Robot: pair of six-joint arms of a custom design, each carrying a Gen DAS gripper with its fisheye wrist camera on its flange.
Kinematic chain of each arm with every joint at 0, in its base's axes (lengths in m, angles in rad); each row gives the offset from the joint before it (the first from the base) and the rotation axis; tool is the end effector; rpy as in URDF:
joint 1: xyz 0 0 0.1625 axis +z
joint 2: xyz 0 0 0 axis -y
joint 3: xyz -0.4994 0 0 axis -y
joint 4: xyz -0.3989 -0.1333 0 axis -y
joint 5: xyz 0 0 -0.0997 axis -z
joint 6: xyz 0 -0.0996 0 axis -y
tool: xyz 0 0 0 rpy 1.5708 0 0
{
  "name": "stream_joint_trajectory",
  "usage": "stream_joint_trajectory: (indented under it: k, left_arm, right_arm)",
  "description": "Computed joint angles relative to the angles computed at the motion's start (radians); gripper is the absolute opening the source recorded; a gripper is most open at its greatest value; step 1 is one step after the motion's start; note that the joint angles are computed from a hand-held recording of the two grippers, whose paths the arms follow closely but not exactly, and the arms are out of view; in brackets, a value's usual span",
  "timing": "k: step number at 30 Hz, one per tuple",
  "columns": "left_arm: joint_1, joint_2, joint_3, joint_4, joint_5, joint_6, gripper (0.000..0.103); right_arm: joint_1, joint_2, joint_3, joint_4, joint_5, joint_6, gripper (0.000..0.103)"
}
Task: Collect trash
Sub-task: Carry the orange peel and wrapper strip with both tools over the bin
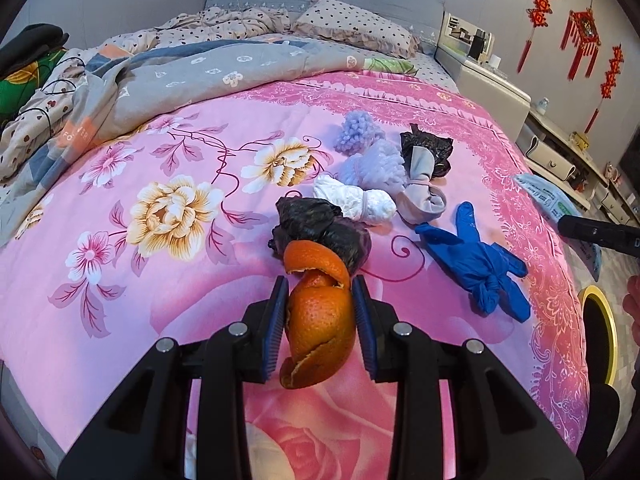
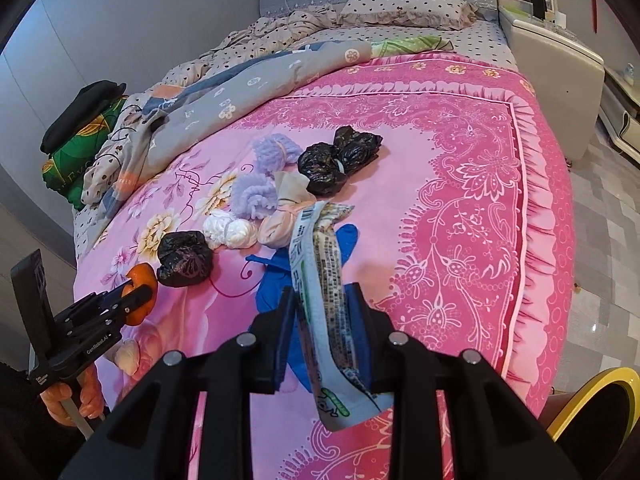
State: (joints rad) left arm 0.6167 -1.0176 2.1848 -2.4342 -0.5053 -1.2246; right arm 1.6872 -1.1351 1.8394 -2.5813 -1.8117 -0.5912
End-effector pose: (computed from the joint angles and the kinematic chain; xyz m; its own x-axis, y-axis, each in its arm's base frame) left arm -0.2802 -0.4689 0.1447 -0.7548 -0.3338 -0.5647 0.2017 0.7011 -0.6839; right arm 0.1830 -0.6219 0.2948 -0.7461 -0.5622 0.3569 -0.6342 0.7632 -0.1235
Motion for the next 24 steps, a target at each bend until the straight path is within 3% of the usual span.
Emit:
stream_joint_trajectory:
  k: [15, 24]
  left_arm:
    - [-0.107, 0.006, -0.068, 0.134, 0.024, -0.065, 0.03]
    - [-0.151, 0.084, -0.154, 0.083, 0.015, 0.035, 0.03]
  right_arm:
    - [-0.039, -0.16, 0.069, 0.027, 0.073, -0.016, 0.026]
    - [-0.062, -0.254, 0.086, 0.034, 0.103, -0.021, 0.026]
